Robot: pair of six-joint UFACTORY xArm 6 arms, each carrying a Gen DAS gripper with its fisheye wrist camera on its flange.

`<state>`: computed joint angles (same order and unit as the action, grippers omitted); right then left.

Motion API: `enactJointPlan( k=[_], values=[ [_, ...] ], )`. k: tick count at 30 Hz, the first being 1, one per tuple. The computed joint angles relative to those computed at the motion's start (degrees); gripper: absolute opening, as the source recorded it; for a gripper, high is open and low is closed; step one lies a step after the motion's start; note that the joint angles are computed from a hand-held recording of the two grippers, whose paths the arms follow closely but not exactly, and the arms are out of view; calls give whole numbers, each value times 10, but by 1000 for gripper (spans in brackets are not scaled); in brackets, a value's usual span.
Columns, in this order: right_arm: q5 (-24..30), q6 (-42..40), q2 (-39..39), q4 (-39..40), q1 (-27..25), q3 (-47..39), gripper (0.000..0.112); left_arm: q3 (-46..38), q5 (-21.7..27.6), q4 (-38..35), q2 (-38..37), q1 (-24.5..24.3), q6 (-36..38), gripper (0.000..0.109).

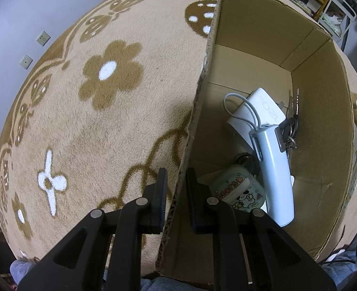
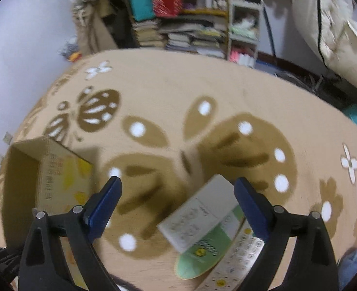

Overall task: Organize rigid objects
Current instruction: 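Return the right gripper to the pile and grasp the white remote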

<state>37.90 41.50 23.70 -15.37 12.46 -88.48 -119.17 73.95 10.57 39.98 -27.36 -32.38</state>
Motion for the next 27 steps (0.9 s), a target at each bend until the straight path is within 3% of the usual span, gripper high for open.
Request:
enactJointPlan(
  k=[5,9,15,19,25,27],
  values=[
    [62,-11,24,33,-11,-17,98,-4,3,5,3,-2,0,14],
    [66,-10,33,76,-24,-7,98,-7,6,11,5,-5,-2,14],
    [26,-16,23,90,-29,23,98,-11,9,13,7,-6,-2,14],
    [30,-15,32,69,-24,11,98,-10,9,14,6,-6,-2,15],
    [-77,-48,24,128,-26,49,96,-5,8,13,2,-7,-7,15],
    [-70,-66,29,137,-24,43,94,-3,7,12,1,-6,-7,15]
  ],
)
